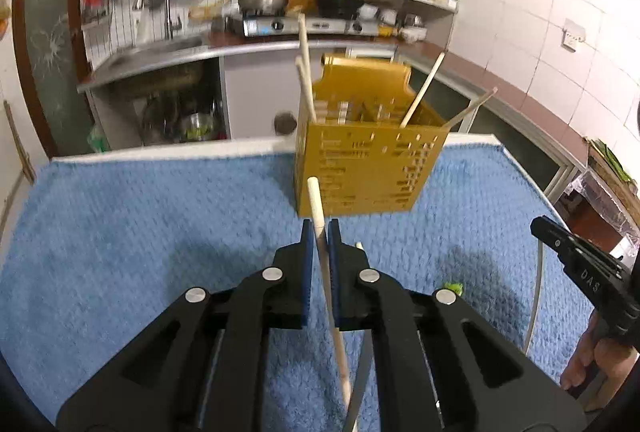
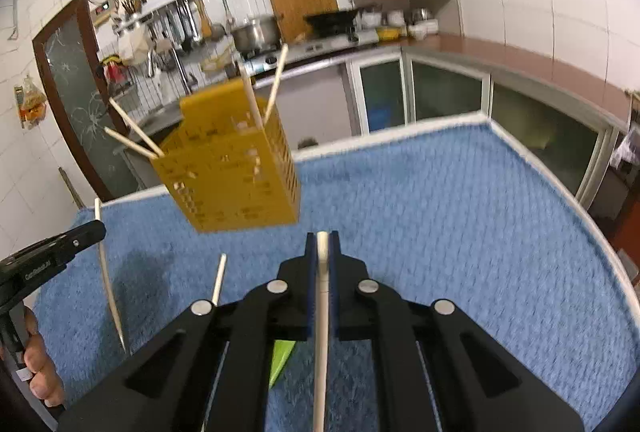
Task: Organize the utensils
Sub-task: 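Lift the left tool's chopstick over the holder while the right tool carries its own, then lower both chopsticks into the holder and open both tools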
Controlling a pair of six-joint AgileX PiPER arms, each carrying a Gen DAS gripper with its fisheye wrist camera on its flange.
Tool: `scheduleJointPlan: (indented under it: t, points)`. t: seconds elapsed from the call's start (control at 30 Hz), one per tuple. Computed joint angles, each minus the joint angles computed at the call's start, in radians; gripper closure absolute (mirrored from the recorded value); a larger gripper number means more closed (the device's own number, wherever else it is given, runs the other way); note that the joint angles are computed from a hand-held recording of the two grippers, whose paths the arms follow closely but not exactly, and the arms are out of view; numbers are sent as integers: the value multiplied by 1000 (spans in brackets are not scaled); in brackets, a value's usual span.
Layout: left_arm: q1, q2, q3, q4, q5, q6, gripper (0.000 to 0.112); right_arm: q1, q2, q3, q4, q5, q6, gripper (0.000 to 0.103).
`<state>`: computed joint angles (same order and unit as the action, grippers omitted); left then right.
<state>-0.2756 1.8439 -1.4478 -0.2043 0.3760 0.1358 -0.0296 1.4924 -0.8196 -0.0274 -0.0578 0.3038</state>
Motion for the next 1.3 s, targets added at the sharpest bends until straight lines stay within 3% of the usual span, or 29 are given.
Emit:
scheduleJointPlan:
  t: [0.3,0.4,0.73,0.9,1.0,1.2,1.3]
  points:
    - [-1,-63,20,-114,-72,131,108,27,-113,21,359,-49,-377,97]
    - [4,-73,17,-212,-84,226,108,48,-139,18,505,-82,-534,97]
    - [34,-30,-135,-317,-1,294,108,97,-150,-110,768,-116,-824,97]
    - [22,25,-326,-213,62,181,108,94,-95,-260,814,-104,-867,97]
    - [14,63,-442,-166,87,121,108,108,-41,-347,775,-157,-810,97]
    - [-14,154,-592,-36,-12,11,108,159,77,-443,665,-369,-700,97]
    - [-22,209,-655,-23,-71,-5,108,162,119,-480,629,-420,-652,97]
